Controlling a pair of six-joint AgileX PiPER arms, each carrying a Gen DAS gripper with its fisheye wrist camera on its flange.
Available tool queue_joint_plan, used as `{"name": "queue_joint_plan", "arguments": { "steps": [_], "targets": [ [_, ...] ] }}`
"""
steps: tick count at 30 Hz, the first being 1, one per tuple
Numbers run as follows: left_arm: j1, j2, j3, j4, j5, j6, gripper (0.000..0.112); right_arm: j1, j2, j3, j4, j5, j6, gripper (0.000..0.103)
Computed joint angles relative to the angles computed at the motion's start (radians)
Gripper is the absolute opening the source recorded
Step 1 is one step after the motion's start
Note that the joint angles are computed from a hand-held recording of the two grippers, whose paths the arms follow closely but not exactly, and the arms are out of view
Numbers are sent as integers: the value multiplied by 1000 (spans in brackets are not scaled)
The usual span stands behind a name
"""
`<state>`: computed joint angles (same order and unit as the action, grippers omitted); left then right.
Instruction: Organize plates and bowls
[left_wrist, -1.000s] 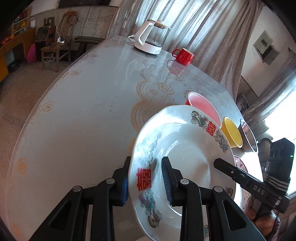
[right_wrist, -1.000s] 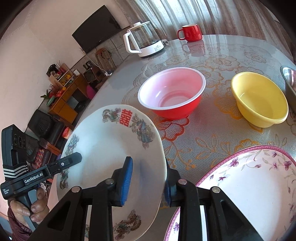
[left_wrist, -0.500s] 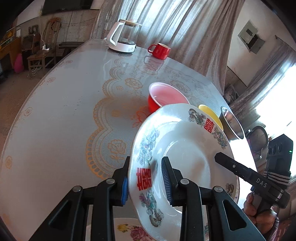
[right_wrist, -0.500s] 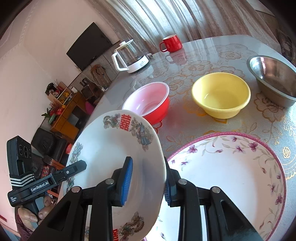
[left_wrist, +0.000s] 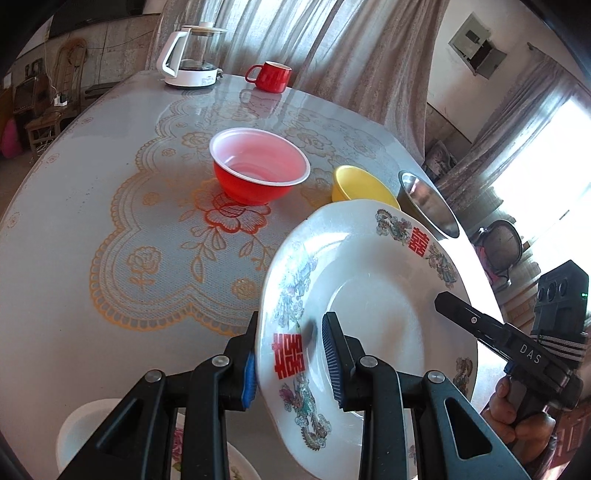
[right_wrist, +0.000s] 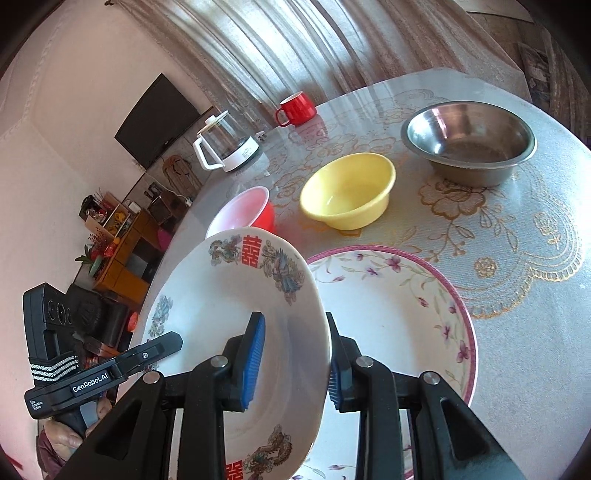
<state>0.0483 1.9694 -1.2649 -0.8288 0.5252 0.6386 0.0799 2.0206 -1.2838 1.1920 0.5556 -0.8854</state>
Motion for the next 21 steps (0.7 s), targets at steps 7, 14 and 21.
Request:
{"name": "queue_joint_plan", "arguments": {
  "steps": [7,14,21],
  "targets": [
    [-90,6,6,60,-46,-86,31,-67,-25,69,47,-3,-46,30],
    [-141,31,-13,113,-58,-151,31,-111,-31,102,79,-14,-85,30],
    [-165,59,-36,155,-65,-210,31,-123,-22,102,76,-42,-97,30]
  ]
}}
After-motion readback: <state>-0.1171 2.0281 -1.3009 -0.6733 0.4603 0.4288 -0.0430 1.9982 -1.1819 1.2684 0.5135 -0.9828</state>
